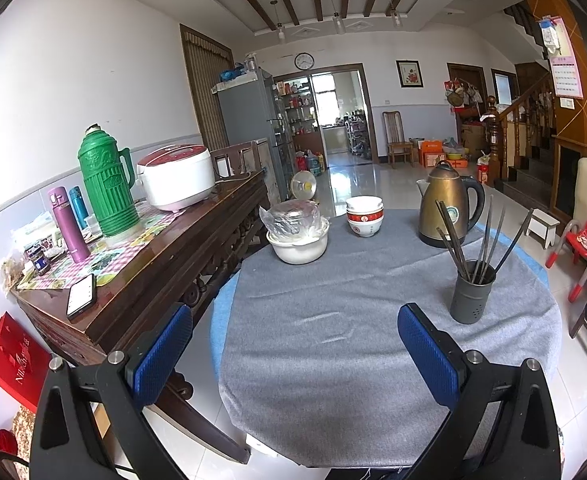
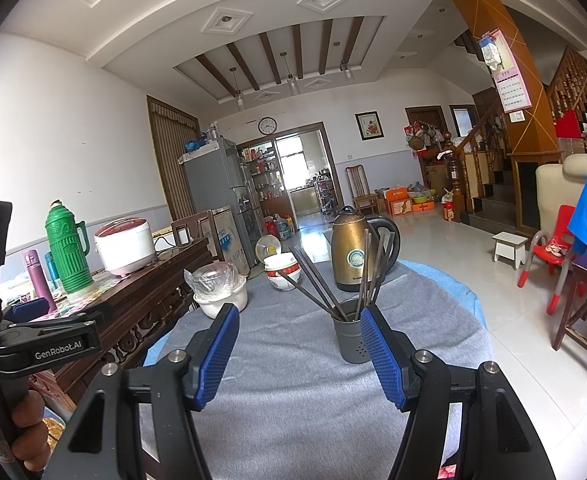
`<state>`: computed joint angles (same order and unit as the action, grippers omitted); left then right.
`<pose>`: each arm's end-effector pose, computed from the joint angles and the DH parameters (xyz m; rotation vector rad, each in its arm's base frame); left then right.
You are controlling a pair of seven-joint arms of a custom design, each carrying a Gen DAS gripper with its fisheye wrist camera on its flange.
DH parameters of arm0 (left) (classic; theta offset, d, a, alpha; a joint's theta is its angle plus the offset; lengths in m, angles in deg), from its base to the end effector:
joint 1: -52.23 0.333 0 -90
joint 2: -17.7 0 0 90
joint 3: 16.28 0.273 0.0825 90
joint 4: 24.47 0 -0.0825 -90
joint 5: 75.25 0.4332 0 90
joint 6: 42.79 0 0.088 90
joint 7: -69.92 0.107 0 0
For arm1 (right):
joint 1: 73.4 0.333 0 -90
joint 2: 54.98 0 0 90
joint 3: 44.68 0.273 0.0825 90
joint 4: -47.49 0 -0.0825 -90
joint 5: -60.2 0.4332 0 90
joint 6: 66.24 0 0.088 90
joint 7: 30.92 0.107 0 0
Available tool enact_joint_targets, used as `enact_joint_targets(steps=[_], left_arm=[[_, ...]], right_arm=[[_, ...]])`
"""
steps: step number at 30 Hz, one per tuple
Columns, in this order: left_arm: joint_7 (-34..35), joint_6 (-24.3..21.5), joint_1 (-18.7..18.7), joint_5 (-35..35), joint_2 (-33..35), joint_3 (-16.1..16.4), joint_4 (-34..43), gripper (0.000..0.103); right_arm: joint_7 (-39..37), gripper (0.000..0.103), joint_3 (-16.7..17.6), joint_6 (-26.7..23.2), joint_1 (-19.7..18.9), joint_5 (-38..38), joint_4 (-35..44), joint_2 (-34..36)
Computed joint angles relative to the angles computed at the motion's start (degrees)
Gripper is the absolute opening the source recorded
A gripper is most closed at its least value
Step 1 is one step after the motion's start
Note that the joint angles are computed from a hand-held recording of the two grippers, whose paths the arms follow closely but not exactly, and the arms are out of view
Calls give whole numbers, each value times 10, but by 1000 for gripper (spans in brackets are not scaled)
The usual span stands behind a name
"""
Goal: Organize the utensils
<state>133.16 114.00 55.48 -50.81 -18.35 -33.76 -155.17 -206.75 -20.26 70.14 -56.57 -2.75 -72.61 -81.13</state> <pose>0.4642 -0.1660 0.6549 -1.3840 1.5764 -0.8107 0.3910 0.3757 0.6301 -1.1625 1.5886 -0.9930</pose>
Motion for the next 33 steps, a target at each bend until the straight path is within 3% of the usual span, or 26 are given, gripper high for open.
enact_joint_targets(steps=[33], left_arm=[[-6, -7, -2, -1, 2, 4, -5, 102]], right_arm=[[-3, 67, -1, -9, 5, -3, 11, 5]])
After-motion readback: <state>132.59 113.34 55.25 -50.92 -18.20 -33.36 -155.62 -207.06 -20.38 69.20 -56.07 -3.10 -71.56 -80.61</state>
